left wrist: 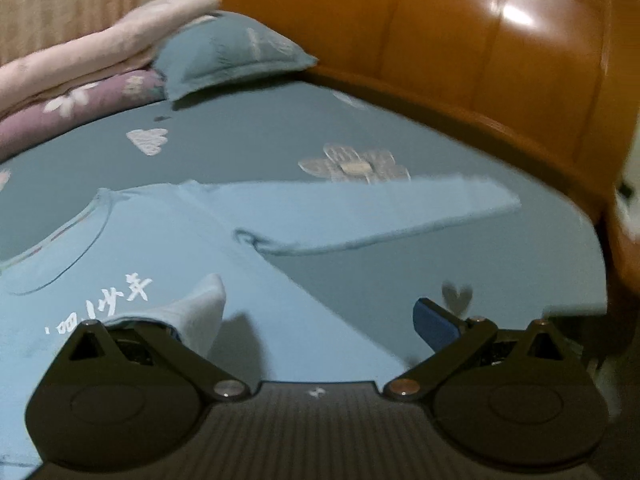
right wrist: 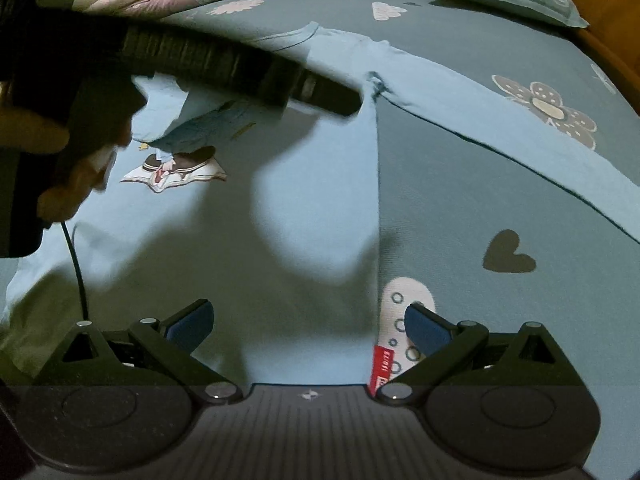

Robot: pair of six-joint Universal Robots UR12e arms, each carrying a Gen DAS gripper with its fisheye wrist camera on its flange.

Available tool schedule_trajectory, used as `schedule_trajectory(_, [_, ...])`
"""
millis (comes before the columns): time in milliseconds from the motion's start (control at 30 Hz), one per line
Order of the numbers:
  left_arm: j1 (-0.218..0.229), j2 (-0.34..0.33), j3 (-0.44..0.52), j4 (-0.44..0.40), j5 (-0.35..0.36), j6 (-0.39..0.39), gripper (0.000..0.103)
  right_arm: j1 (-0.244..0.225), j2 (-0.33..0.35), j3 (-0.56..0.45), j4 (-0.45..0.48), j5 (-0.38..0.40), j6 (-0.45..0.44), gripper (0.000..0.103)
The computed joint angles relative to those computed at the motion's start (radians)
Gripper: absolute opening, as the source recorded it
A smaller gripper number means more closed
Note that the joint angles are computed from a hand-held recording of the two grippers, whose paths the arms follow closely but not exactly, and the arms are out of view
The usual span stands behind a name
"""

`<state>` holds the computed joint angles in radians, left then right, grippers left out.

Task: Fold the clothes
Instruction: 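Lay the sleeve across the shirt front with the left gripper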

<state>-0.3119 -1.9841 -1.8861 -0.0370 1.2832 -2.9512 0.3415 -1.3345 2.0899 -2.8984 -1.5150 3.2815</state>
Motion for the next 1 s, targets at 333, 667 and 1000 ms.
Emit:
schedule_trajectory(333, [0.005, 0.001, -0.026, -0.092, -0.057, 0.102, 0.102, -0.001, -0.001, 0.011, -0.012, -0.012, 0.037, 0.103])
schedule_trajectory(667, [0.002, 0.002, 0.026, -0.230, -0.063, 0.034, 0.102, -0.008, 0.000, 0.023, -0.026, -0.009, 0.071, 0.103])
schedule_trajectory(1000, [0.063, 0.015, 0.004, -0.254, -0.223, -0.124, 0.102, -0.007, -0.002, 0.030, -0.035, -0.012, 0.091, 0.103])
